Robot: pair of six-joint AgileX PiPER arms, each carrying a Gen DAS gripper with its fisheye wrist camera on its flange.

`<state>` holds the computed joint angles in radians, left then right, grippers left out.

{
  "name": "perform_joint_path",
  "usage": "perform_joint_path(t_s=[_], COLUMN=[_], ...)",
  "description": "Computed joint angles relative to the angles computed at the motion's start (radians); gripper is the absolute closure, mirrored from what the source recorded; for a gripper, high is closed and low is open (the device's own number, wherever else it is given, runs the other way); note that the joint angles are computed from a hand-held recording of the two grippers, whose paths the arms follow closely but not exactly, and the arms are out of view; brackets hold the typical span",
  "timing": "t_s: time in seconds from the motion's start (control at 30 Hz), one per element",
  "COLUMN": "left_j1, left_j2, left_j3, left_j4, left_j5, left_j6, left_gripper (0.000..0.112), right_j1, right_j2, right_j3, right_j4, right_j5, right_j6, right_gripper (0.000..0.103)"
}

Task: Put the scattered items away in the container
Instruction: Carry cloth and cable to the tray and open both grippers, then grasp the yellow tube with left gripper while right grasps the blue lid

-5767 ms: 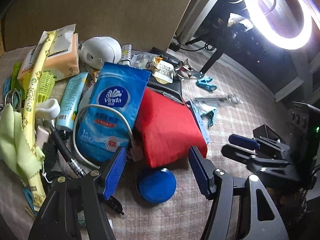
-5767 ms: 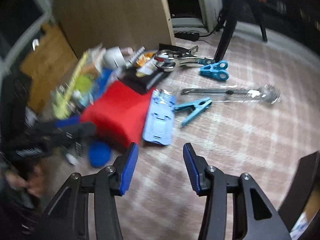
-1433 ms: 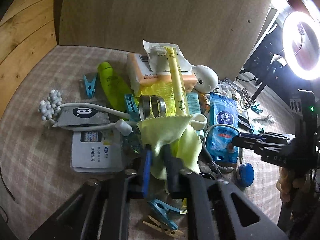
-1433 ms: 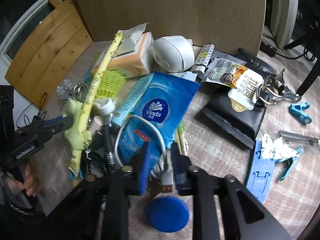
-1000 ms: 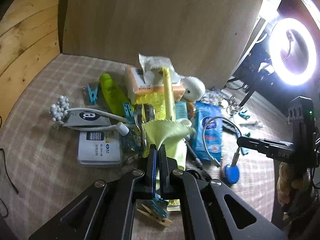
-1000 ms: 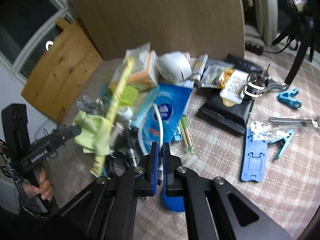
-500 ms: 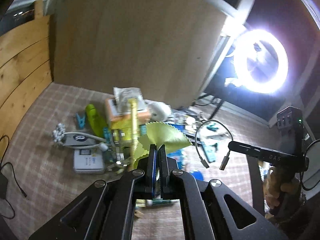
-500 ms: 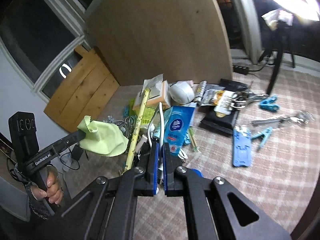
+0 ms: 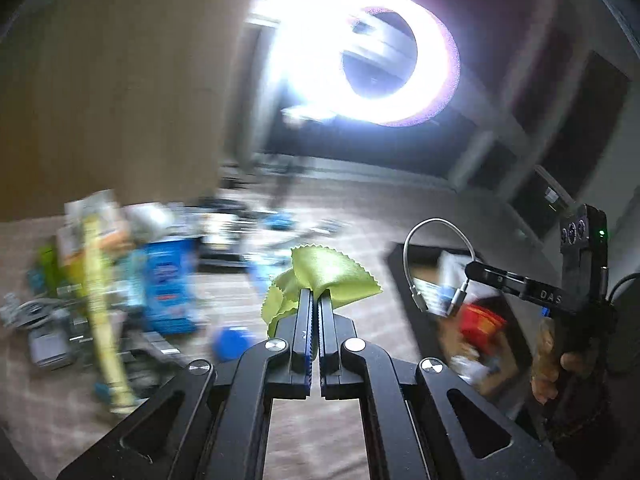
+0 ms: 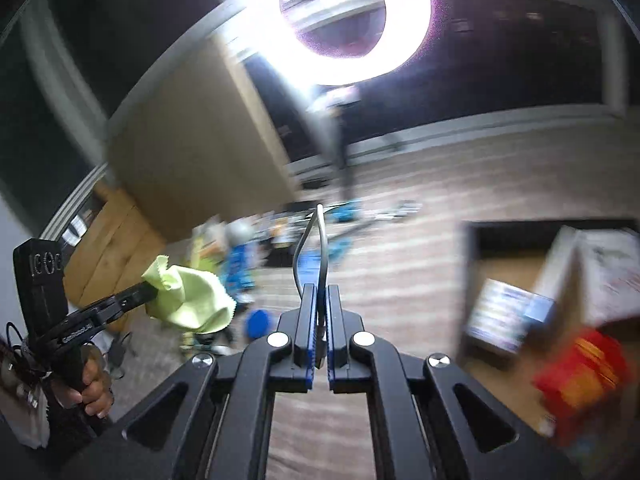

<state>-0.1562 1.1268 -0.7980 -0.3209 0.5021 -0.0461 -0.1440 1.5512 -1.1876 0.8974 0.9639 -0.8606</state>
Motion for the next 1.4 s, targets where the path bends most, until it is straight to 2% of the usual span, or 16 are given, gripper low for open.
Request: perform_joint_path(t_s=[0.1, 0.2, 0.3, 0.43, 0.57, 0.6, 0.63, 0.67, 0.73, 0.9, 1.07, 1.2, 1.4], left_j1=[-0.194, -0.322, -0.437, -0.553, -0.622, -0.638, -0.648, -0.656, -0.677, -0.681, -0.638, -0.568, -0.427], left_j2=[0.115, 0.216, 0.342, 0.502, 0.604, 0.622, 0.646, 0.665, 0.657, 0.612, 0.483, 0.362, 0.182], left_j3=[-0.089, -0.174, -0.278, -0.431, -0.550, -0.573, -0.608, -0.635, -0.621, -0.551, -0.389, -0.260, -0.100], left_j4=[0.066, 0.081, 0.100, 0.169, 0.285, 0.322, 0.353, 0.371, 0.456, 0.566, 0.650, 0.685, 0.678], left_j5=[-0.041, -0.063, -0.078, -0.072, -0.046, -0.032, 0.007, 0.032, 0.018, 0.008, 0.013, 0.034, 0.056], left_j6=[-0.095, -0.130, -0.161, -0.241, -0.357, -0.395, -0.426, -0.443, -0.528, -0.659, -0.775, -0.830, -0.820], left_gripper=[0.111, 0.111, 0.111, 0.111, 0.108, 0.104, 0.086, 0.076, 0.075, 0.075, 0.075, 0.075, 0.075], right_j1=[-0.201, -0.392, -0.536, -0.653, -0.672, -0.671, -0.659, -0.655, -0.652, -0.617, -0.484, -0.338, -0.033], right_j2=[-0.044, -0.049, -0.042, 0.008, 0.050, 0.065, 0.067, 0.060, 0.036, 0.000, -0.040, -0.075, -0.108], right_j3=[0.043, 0.054, 0.056, 0.031, 0.006, -0.008, -0.008, -0.002, 0.024, 0.049, 0.086, 0.131, 0.139], right_j4=[-0.022, -0.046, -0.094, -0.124, -0.160, -0.180, -0.206, -0.219, -0.207, -0.155, -0.196, -0.197, -0.284], right_j5=[0.027, 0.058, 0.048, 0.050, 0.026, 0.025, -0.001, -0.023, -0.070, -0.081, -0.116, -0.157, -0.216], right_j6=[-0.040, -0.081, -0.110, -0.149, -0.162, -0.155, -0.132, -0.121, -0.145, -0.189, -0.120, -0.080, 0.099], right_gripper=[0.099, 0.099, 0.099, 0.099, 0.096, 0.085, 0.075, 0.053, 0.039, 0.039, 0.039, 0.039, 0.039])
